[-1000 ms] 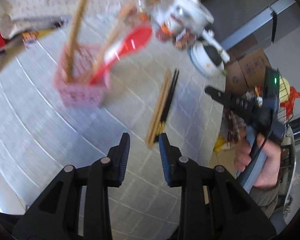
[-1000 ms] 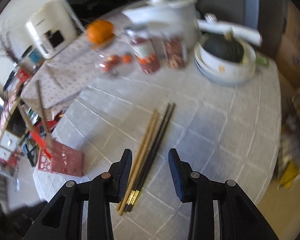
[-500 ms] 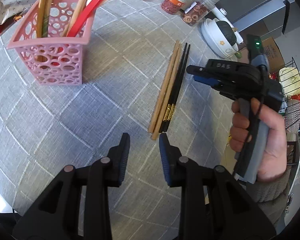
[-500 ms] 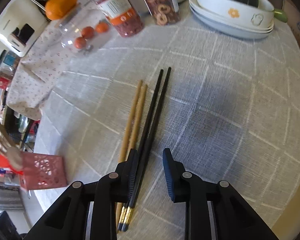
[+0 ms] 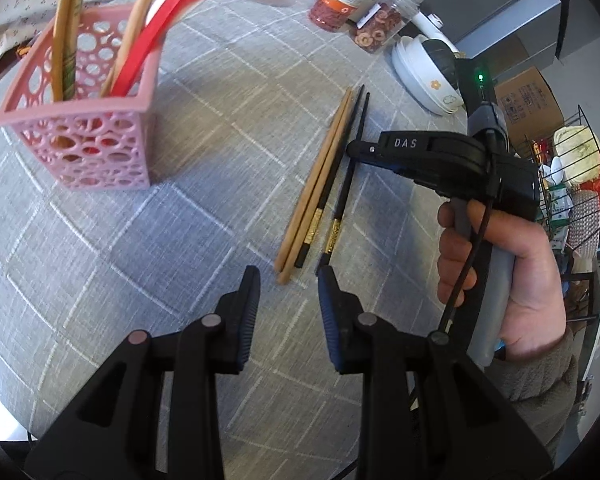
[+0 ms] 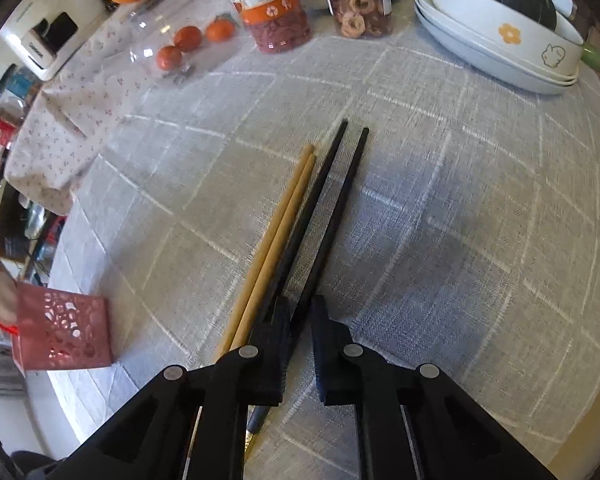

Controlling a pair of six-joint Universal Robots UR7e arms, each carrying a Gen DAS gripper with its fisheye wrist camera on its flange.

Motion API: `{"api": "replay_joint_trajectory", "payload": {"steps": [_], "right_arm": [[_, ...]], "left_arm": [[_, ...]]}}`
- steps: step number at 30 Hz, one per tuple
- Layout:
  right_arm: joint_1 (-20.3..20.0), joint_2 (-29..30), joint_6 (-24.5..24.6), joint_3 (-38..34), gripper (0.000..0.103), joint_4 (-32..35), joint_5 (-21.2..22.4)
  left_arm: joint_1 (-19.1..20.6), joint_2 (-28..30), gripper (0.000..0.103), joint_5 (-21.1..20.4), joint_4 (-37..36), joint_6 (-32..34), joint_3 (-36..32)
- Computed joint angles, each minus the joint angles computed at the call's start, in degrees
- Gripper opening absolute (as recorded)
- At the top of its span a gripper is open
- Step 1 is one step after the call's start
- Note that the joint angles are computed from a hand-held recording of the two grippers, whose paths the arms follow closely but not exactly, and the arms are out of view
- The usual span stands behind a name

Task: Organize utensils
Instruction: 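Move both tools back over the remaining chopsticks, then grasp a black chopstick from the pile with the right tool, then grasp a wooden chopstick with the left tool while the right tool holds the black chopstick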

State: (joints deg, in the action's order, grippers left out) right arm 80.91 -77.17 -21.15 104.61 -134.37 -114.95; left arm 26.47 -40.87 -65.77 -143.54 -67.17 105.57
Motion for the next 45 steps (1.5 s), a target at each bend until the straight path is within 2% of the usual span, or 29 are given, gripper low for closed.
{"api": "replay_joint_trajectory", "payload": {"steps": [4,8,13,17,23,28,30,34,39,45], "right_arm": [[-0.12,-0.35,-0.05,-0.05,0.010,1.82,-0.39],[-0.12,-1.58,0.84,-0.02,0.006,2.99,-0.15],[-0.93,-4.91,-0.44,0.23,0.006,4.26,2.56],[-1.78,-5.96,-0.49,0.00,0.006,5.26,1.70],[-2.30,-8.21,-1.67,-0.29,0.006,5.49,3.40],[-2.16,-8.44,-2.46,-0.45,0.006,5.65,4.93],[-2.22,-8.41,-2.46,-0.57,0.006,5.70,5.07],[-2.17,-8.34,-2.80,-0.59,0.006,5.61,5.15],[-1.85,-8.04,-2.75,-0.50,0.006,5.38,5.43],[-1.82,-7.97,-2.34,-0.60,0.006,5.35,5.31]], "left_arm": [[0.04,0.28,0.031,0.41,0.13,1.04,-0.53],[0.54,2.81,0.031,1.27,2.59,4.17,-4.26],[1.91,8.28,0.031,4.22,7.07,8.51,-12.13],[4.22,12.55,0.031,7.01,11.17,11.07,-18.64],[7.55,15.84,0.031,7.73,15.91,11.30,-24.89],[8.38,17.45,0.027,5.67,18.74,14.86,-27.56],[8.58,17.08,0.020,5.55,18.82,14.03,-27.29],[8.63,15.36,0.020,4.69,14.69,14.32,-24.68],[8.67,16.15,0.020,5.59,18.14,15.25,-26.56],[8.54,19.18,0.020,7.40,24.96,17.58,-32.46]]}}
